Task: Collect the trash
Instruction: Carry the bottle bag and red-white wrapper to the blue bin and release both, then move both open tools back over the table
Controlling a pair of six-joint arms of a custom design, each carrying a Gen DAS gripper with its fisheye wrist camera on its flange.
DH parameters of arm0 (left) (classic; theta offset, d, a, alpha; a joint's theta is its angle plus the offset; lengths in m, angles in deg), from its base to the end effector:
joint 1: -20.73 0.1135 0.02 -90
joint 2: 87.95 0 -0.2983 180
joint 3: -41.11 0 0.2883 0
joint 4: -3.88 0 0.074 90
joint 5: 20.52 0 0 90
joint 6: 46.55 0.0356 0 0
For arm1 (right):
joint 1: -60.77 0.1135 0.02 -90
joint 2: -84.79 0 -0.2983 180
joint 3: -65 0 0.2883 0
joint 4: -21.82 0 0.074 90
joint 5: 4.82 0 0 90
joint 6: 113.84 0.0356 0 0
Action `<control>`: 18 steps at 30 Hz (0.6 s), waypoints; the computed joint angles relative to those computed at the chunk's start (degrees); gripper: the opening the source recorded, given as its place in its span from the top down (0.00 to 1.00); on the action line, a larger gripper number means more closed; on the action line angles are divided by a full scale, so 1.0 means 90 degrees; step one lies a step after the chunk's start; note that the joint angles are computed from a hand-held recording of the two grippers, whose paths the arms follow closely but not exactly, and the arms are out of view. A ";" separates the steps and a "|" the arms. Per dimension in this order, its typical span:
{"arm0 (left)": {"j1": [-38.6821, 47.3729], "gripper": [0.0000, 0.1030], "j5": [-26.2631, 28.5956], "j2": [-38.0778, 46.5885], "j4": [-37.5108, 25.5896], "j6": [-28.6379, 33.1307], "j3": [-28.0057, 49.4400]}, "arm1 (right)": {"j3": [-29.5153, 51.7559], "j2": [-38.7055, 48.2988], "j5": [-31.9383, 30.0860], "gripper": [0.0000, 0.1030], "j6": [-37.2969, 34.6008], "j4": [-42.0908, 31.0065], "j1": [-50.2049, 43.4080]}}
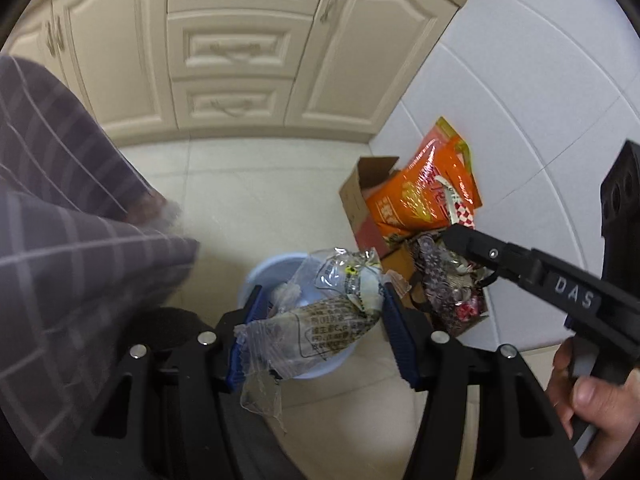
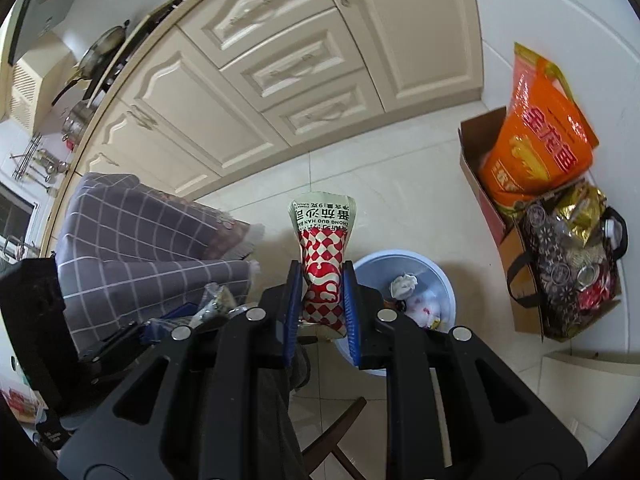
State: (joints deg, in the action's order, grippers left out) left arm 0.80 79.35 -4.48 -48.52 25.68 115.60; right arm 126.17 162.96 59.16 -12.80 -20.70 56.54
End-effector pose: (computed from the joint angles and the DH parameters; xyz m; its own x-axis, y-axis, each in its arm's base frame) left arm 0.3017 -0.1159 0.2691 -0.9119 0.0108 -0.4102 0.1414 0.9467 -0.2895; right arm 0.2887 -0.0057 0.2298 -0.8734 0.2371 -0.4255 0.0118 0.8835 0.4682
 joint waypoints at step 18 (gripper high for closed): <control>0.0115 0.10 -0.0418 -0.0132 -0.0024 0.0149 0.0060 | -0.0394 0.0301 0.0234 0.06 0.0558 0.0556 -0.0288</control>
